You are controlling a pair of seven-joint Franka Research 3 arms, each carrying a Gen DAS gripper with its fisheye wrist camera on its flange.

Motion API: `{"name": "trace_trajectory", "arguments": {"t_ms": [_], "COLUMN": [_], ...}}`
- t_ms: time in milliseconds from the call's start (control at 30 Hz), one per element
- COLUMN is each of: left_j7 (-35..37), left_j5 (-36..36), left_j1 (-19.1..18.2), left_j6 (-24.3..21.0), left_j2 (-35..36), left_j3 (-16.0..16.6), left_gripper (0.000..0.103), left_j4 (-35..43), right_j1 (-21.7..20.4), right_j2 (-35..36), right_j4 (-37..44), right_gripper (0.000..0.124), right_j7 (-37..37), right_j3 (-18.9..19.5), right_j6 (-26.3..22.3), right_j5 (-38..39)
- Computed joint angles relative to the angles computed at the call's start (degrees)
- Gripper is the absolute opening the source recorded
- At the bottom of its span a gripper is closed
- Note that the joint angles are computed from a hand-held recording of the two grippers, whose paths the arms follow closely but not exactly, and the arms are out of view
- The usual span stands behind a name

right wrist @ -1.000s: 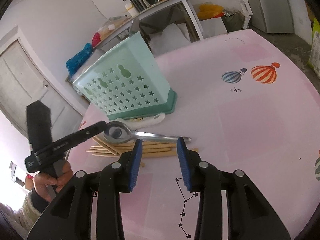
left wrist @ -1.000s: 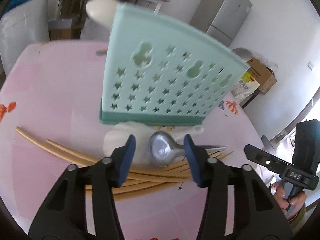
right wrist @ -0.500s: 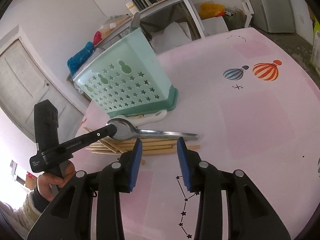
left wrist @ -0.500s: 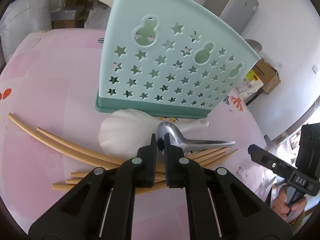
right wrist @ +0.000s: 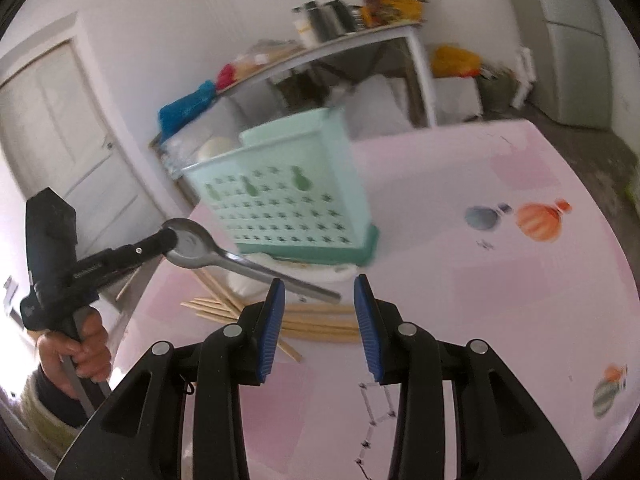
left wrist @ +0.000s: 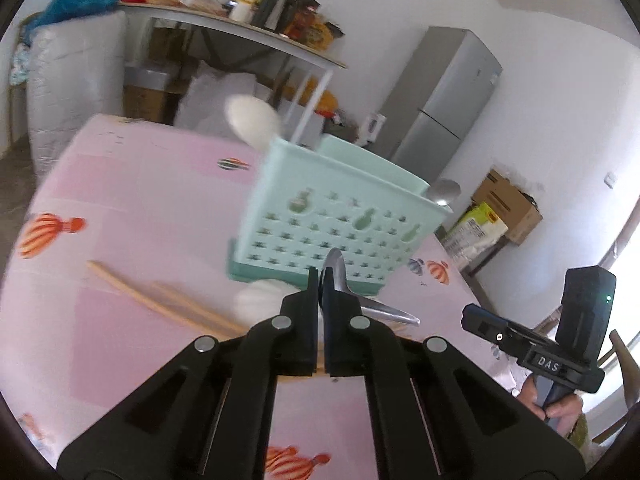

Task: Organize utensils

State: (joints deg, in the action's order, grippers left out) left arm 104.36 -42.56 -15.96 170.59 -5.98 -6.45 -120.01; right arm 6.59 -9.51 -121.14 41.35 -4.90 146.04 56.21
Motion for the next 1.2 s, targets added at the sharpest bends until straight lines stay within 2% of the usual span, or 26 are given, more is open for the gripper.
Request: {"name": "trace_trajectory", "arguments": {"t_ms": [67, 100, 167, 267, 367, 467, 500, 567, 667, 767, 833, 1000, 1167, 1200], "left_j7": [-5.87, -11.14, -18.83, -22.11, -25.91, -28.40, -28.05, -28.18, -28.47, -29.70, -31.37, -35.84, -38.46, -38.76], "left_j5": [5.26, 10.20, 17.55, 19.99, 23.79, 26.84, 26.07, 25.95, 25.88, 27.52, 29.43, 34.39, 36.57, 36.80], "left_j1": [1.94, 3.77, 5.99, 5.67, 6.08, 6.19, 5.41, 5.09, 4.91, 5.76, 6.71, 8.90, 9.28, 9.27], "left_j6": [-0.63, -1.16, -2.15, -2.75, -2.69, -3.19, -3.25, -3.72, -4.12, -4.56, -4.90, -4.88, -4.32, -4.27], "left_j2": [-1.90, -3.03, -4.13, -5.39, -6.04, -6.68, -6.54, -6.87, -6.96, -7.39, -7.64, -8.56, -9.12, -9.20], "left_j3": [-0.32, -0.87, -1.49, 0.57, 1.22, 1.96, 2.82, 3.51, 4.05, 3.77, 3.28, 2.35, 2.97, 3.08], "left_gripper": [0.000, 0.000, 0.000, 0.000, 0.000, 0.000, 0.000, 0.000, 0.000, 0.000, 0.001, 0.000, 0.000, 0.000], "left_j4": [-2.00, -3.39, -4.85, -6.65, -7.81, -8.81, -8.93, -9.44, -9.80, -10.20, -10.35, -10.91, -11.59, -11.70], "right_j1": [0.20, 0.24, 0.24, 0.04, -0.53, -0.69, -1.20, -1.73, -2.83, -3.43, -2.93, -3.17, -2.38, -2.57], "right_j2": [2.06, 3.43, 5.84, 11.28, 17.41, 21.63, 21.81, 22.72, 23.53, 24.53, 23.27, 23.24, 24.22, 23.95], "right_j4": [2.96, 4.61, 7.11, 12.93, 19.50, 23.89, 23.87, 25.44, 27.36, 29.93, 27.81, 27.25, 27.89, 27.94], "right_gripper": [0.036, 0.036, 0.036, 0.036, 0.036, 0.036, 0.037, 0.037, 0.040, 0.041, 0.041, 0.043, 0.052, 0.055], "right_j7": [-1.00, -1.11, -0.64, 0.43, 3.19, 6.19, 4.54, 5.43, 6.78, 8.06, 7.01, 4.76, 4.91, 4.20], "right_j3": [-0.10, 0.28, 1.36, 2.78, 4.23, 5.42, 6.11, 6.45, 6.61, 6.43, 6.48, 7.07, 7.18, 7.25], "right_j6": [-4.11, -5.54, -7.06, -11.46, -15.04, -16.23, -15.35, -17.11, -21.45, -27.75, -24.72, -19.20, -20.05, -21.59], "right_j5": [-0.66, -1.71, -4.24, -7.02, -10.26, -14.74, -13.30, -14.05, -14.69, -17.39, -18.49, -14.34, -18.20, -18.52]}}
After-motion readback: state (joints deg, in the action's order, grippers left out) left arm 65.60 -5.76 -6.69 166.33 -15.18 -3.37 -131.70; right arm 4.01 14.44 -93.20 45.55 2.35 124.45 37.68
